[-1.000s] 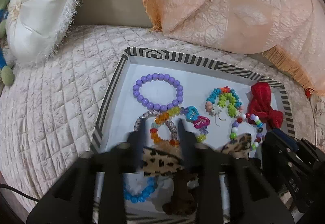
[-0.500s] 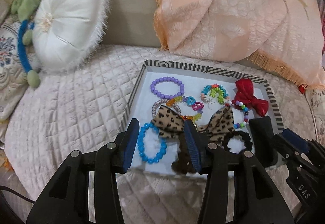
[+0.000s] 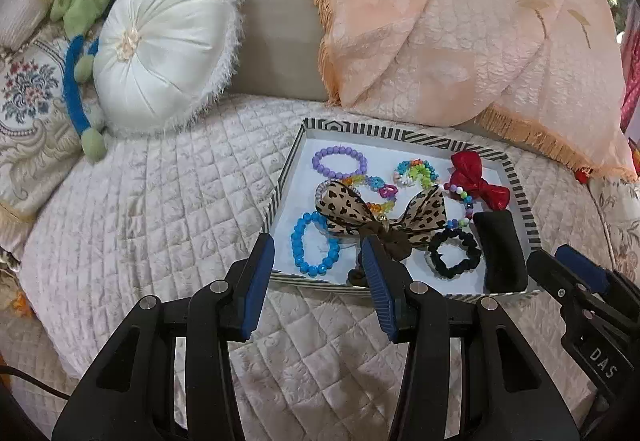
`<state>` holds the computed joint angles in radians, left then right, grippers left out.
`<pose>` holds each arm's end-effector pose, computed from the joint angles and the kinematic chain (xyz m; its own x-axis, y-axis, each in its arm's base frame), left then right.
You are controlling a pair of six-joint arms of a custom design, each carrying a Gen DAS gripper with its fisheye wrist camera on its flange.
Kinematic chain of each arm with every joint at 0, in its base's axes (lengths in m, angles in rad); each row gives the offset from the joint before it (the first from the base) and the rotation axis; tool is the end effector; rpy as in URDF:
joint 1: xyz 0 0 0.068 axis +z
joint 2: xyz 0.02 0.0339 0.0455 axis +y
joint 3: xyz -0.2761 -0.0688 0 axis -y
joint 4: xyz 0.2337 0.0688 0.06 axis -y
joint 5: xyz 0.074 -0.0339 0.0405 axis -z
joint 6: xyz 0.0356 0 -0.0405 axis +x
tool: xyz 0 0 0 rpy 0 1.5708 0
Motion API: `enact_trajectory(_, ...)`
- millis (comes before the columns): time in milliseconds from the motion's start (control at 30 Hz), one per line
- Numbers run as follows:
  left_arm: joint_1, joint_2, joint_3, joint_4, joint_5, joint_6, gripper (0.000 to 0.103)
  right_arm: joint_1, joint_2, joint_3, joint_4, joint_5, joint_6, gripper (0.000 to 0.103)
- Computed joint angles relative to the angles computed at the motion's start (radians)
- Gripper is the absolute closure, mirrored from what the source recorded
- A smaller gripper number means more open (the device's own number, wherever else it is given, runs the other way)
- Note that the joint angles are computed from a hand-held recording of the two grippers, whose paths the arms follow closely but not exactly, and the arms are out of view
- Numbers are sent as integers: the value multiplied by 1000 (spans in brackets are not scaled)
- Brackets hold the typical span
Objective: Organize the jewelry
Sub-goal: 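Withdraw both open grippers from the tray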
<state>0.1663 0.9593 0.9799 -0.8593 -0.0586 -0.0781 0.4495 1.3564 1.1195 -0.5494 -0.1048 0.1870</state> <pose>0.1645 0.0297 0.3229 -0.7154 -0.1991 -0.6698 -0.2605 0.9654 -0.0087 0.2504 0.1249 0.3093 -0.7190 -0.1416 -0.6804 -0.3715 0.9057 0.2041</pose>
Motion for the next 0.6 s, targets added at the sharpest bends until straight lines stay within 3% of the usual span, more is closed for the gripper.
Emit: enact_trajectory(600, -21, -114, 36, -78, -41, -4, 58, 49, -85, -1, -55, 74, 13, 43)
